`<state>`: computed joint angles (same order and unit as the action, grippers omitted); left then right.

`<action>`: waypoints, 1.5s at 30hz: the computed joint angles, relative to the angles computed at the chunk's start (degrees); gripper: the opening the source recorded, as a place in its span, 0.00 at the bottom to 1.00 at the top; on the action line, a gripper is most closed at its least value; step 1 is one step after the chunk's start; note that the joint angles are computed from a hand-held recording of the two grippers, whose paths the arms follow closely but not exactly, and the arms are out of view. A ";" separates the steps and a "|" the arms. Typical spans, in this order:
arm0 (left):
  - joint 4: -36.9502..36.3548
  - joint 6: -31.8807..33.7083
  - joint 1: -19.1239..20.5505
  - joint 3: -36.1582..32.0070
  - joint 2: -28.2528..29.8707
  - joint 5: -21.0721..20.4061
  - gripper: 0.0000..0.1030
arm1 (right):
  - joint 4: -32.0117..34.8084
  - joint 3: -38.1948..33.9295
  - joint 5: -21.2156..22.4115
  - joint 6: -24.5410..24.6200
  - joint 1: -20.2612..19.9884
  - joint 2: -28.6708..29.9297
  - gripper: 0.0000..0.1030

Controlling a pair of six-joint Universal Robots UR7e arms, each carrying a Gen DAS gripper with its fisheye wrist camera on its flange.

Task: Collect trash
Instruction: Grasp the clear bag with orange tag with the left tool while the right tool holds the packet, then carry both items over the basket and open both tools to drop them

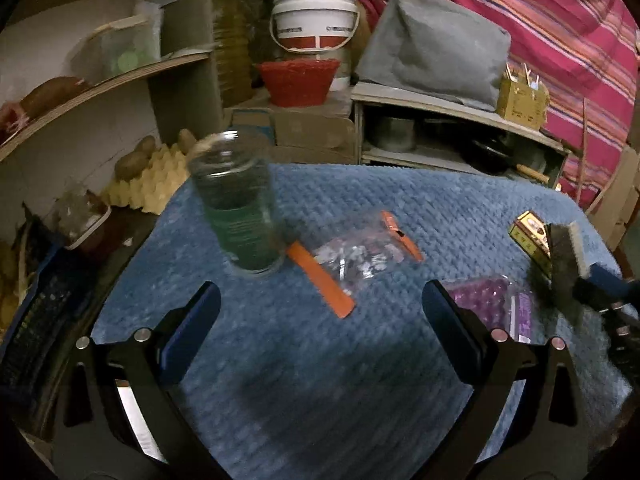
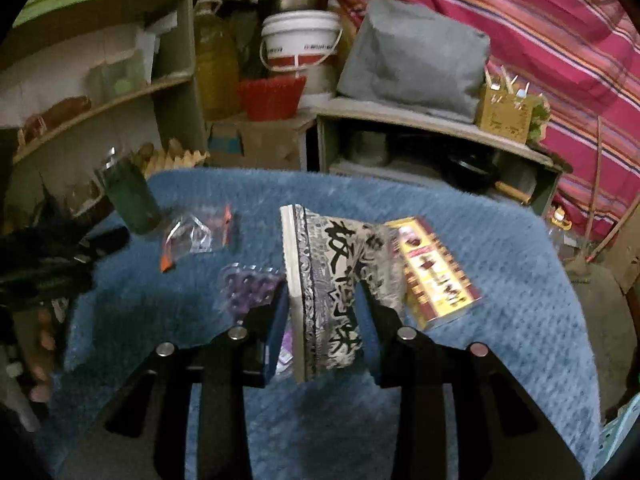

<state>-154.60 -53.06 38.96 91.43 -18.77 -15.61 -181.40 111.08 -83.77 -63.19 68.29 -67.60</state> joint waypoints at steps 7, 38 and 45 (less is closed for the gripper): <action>0.32 6.78 4.12 -8.97 4.89 -1.32 0.94 | 2.28 -1.68 2.20 -0.59 -1.57 -1.37 0.16; -1.57 5.10 0.30 -4.77 2.88 -6.35 0.22 | 9.73 -2.83 8.72 2.65 -7.49 -6.10 0.07; 3.34 0.90 -5.03 -4.27 3.99 -6.82 0.22 | 12.08 -0.81 10.39 2.05 -10.22 -10.71 0.07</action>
